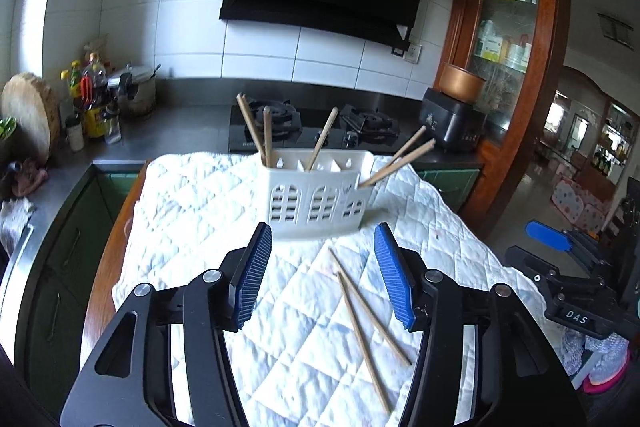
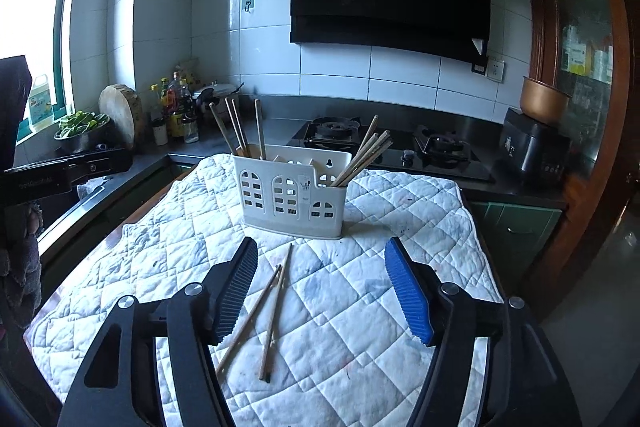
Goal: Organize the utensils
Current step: 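Move both open grippers back toward the last two wooden sticks on the cloth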
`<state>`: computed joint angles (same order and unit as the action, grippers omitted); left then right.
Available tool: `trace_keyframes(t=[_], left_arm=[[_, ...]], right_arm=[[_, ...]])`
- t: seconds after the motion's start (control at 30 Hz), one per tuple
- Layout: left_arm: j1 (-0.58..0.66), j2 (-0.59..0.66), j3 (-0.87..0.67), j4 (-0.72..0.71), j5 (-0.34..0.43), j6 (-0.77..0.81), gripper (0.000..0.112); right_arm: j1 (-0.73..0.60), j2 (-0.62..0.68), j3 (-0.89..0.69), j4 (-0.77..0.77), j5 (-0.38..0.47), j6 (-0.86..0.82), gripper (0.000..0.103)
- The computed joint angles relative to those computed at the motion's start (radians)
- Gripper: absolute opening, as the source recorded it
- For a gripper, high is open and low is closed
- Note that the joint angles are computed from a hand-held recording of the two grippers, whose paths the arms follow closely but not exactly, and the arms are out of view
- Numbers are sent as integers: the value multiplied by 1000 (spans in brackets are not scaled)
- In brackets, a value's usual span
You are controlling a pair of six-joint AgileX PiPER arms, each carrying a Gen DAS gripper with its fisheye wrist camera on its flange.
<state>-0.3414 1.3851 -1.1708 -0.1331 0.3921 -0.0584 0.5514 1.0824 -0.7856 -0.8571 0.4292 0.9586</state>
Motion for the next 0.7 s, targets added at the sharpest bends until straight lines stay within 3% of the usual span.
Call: trace_keyframes(t=[0.13, 0.4, 0.6, 0.7], left_arm=[[8, -68, 111, -8, -27, -16, 54], [27, -159, 255, -23, -43, -52, 55], [-17, -235, 338, 141, -37, -238, 56], [-56, -275, 369, 274, -24, -371, 59]], right_arm=[[144, -64, 83, -228, 119, 267, 70], [436, -135, 205, -397, 390, 547, 80], [663, -131, 274, -448, 594, 734, 86], [796, -104, 288, -458, 737, 817, 90]])
